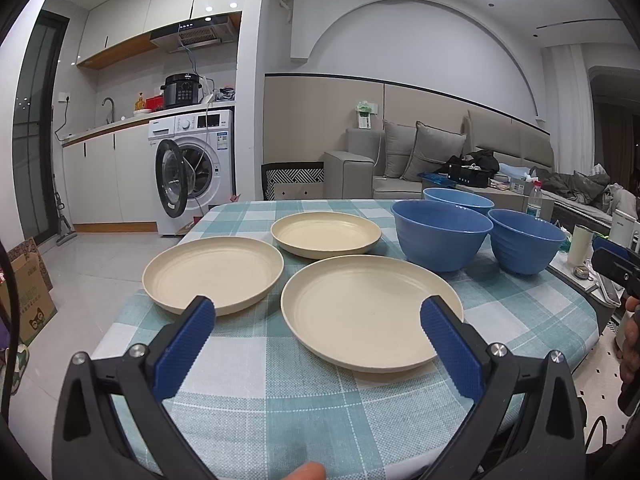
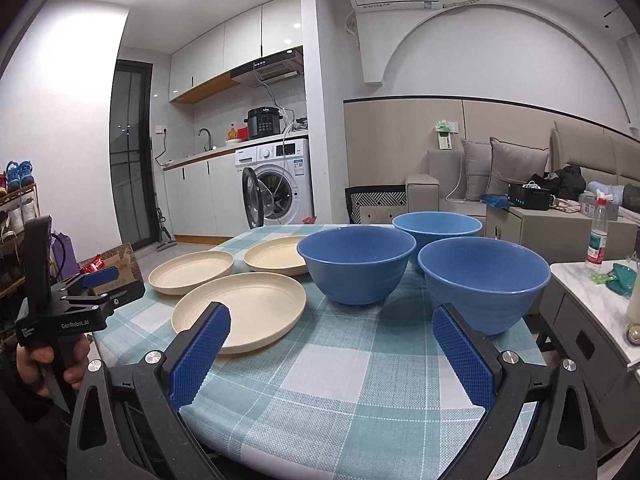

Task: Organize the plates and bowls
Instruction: 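Move both tools forward toward the cream plates on the table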

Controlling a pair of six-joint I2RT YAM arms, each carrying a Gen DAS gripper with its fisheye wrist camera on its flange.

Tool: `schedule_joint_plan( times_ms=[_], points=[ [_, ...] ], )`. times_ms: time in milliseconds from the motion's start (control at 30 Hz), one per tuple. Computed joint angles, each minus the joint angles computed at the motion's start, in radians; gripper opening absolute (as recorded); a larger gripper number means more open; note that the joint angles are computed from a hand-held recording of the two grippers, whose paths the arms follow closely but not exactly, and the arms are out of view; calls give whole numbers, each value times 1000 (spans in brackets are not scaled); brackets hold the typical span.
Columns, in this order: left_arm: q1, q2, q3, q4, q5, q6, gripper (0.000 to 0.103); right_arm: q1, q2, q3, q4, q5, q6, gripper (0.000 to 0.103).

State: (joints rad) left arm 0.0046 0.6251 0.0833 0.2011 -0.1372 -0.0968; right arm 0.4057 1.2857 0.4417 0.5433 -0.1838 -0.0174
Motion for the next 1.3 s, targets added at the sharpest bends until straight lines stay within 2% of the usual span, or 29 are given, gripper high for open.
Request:
schedule_joint_plan(
  times_ms=[200,367,533,733,1167,1300],
  points=[
    [0,-32,24,-51,2,11,103,4,-17,30,-41,-13,-13,103],
    [0,-7,56,-67,0,34,103,-10,-13,83,-97,-88,-7,103],
    [80,19,89,-82,63,31,103,-8,17,154,-165,-109,-9,103],
    [219,66,136,-73,176,23,103,2,41,216,-217,-85,-12,103],
    [314,205,245,-105,218,44,103,33,79,336,-307,-13,-71,103],
    [300,228,261,-93,201,64,103,35,105,388,-337,-3,-78,103]
  ],
)
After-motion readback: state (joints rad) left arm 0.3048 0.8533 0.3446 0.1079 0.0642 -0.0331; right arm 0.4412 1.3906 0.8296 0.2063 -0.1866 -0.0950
